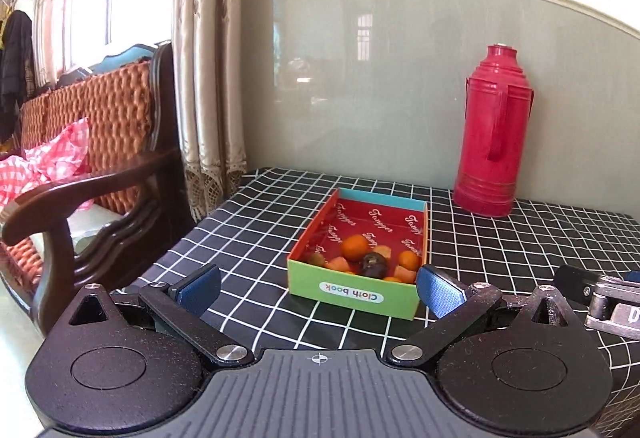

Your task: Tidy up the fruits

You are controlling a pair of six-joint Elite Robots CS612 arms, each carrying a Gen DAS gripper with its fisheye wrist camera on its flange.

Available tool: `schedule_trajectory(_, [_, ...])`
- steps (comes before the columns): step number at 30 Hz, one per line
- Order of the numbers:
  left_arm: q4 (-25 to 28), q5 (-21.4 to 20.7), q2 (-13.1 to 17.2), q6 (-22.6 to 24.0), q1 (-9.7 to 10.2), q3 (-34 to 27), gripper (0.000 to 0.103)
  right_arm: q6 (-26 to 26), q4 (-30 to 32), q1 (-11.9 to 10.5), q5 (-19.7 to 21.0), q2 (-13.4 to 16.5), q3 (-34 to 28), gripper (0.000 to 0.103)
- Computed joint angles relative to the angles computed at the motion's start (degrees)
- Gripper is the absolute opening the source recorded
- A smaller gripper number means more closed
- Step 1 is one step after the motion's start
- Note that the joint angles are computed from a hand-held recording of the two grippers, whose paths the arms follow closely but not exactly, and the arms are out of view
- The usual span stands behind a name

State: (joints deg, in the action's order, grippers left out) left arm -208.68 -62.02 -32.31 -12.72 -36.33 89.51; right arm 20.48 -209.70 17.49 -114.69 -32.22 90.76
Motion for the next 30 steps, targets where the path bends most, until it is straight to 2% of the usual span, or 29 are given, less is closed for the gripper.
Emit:
schedule_trajectory(6, [-1.8,0.4,-0.9,0.4,-0.35,2.0,0.103,-2.6,0.2,0.9,-1.4,-0.2,-0.1,0.097])
schedule_trajectory(30, [-1.9,-0.6,-0.7,0.8,-0.45,1.5,0.103,-0.6,1.1,0.9,-1.2,-0.3,0.0,0.097])
